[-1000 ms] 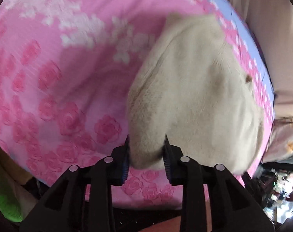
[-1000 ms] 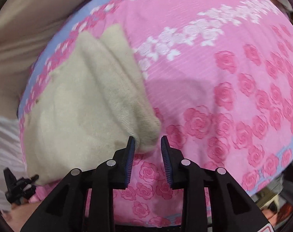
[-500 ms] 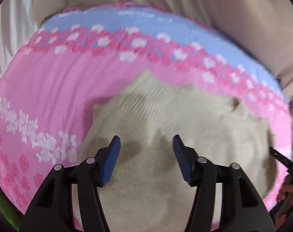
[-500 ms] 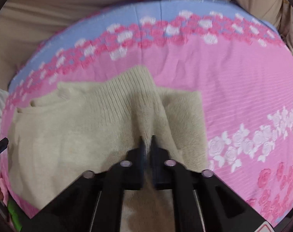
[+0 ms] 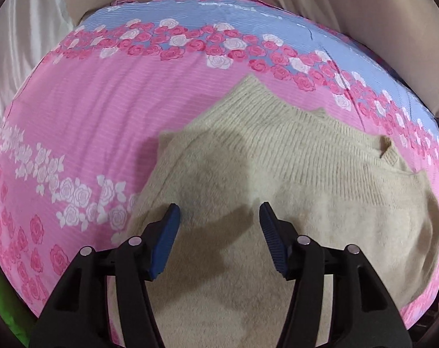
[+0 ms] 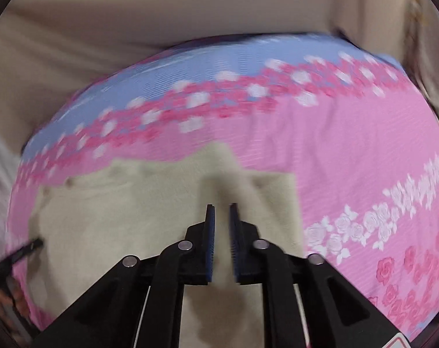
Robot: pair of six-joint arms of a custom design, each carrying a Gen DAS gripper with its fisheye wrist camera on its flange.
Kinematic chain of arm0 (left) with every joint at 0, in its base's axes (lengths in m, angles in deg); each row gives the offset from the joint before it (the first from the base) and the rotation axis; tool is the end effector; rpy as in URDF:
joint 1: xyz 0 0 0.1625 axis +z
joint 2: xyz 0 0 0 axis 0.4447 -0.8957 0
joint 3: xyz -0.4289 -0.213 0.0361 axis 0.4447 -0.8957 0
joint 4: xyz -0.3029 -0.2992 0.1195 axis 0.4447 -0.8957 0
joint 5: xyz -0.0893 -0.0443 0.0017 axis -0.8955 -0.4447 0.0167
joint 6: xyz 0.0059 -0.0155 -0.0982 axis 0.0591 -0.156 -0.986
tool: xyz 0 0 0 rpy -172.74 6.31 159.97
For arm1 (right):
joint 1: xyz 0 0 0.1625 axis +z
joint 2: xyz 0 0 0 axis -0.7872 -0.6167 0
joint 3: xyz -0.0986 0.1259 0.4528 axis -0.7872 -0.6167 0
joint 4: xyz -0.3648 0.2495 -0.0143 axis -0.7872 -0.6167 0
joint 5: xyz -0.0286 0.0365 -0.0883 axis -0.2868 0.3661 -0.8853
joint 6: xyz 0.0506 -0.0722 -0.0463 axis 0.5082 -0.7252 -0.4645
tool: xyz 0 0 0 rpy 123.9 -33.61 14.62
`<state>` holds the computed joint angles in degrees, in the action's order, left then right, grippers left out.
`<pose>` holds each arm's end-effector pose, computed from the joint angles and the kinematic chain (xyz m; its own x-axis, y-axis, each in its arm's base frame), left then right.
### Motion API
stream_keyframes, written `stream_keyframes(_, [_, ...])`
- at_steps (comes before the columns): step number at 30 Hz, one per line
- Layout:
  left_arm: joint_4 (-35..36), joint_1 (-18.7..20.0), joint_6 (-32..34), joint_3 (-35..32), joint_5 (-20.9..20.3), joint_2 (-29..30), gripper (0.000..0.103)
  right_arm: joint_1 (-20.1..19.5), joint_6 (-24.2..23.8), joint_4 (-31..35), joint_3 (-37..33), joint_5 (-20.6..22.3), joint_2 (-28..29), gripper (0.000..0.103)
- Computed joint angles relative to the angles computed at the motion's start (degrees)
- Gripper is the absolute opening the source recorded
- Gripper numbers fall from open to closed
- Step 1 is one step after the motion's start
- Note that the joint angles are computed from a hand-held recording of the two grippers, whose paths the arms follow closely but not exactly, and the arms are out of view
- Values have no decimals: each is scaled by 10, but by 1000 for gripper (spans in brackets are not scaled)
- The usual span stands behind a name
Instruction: Fold small clothes
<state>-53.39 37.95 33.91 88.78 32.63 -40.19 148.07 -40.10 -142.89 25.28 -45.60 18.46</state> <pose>-0.1685 -0.8134 0.2115 -0.7568 0.1136 -0.6437 0.3140 0.9269 -0.2055 0.1415 -0.7021 0.2412 -0.7721 0.3277 0.5445 -0.0856 0.7954 -0.6000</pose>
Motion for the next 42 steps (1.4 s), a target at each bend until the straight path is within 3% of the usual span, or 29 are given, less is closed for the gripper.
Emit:
stream_keyframes(3, [0,-3,-7,5,5,1,57,-3,1,77,-30,-22,35,4])
stream_keyframes(4, [0,-3,-8,5,7,3,58,-14,24,104,-37,-34,47,3])
stream_keyframes(7, [9,-4,-4,3,11,5,60,-12,81,124,-36,-16,32,2])
stream_keyframes(12, [13,-5,0,6,6,1,60,9,22,77,-47,-26,42,3])
stream_keyframes(14, [15,-7,0,6,7,2,60,8,39,104,-67,-54,55,4])
stream_keyframes(16, [3,-10,14,6,0,1,60,7,42,75,-69,-63,51,5])
stream_keyframes(17, [-3,-11,23,2,-3,1,61,7,35,51,-69,-65,49,8])
stream_keyframes(18, [-6,-11,29,-3,-4,3,62,6,23,29,-71,-75,47,24])
stream_keyframes(19, [-11,-10,34,-12,-6,5,65,3,12,19,-73,-83,45,50])
stream_keyframes(20, [-16,-8,36,-21,-9,8,70,-2,-2,13,-77,-83,43,57])
stream_keyframes(23, [-14,5,31,-65,-15,29,75,-24,10,65,-92,-59,35,58])
stream_keyframes(26, [43,21,2,-135,-21,66,75,-42,29,96,-104,-17,36,58])
stream_keyframes(27, [56,27,1,-153,-41,75,64,-48,35,110,-110,-5,40,56])
stream_keyframes(28, [60,32,9,-166,-63,83,54,-49,39,116,-108,2,41,30])
stream_keyframes(29, [65,35,16,-173,-73,88,34,-51,45,123,-106,7,42,8])
stream_keyframes(30, [69,36,17,-176,-72,90,20,-48,43,105,-96,9,39,6])
stream_keyframes(33, [17,42,5,-130,-152,43,13,-30,-5,-12,-20,75,-10,5])
stream_keyframes(36, [-48,36,5,-36,-248,-51,13,0,-68,-139,75,137,-77,5])
stream_keyframes(39, [-43,20,15,5,-251,-96,13,27,-82,-171,105,117,-113,5])
stream_keyframes(42, [-33,11,26,-10,-225,-84,14,21,-88,-161,76,104,-99,5])
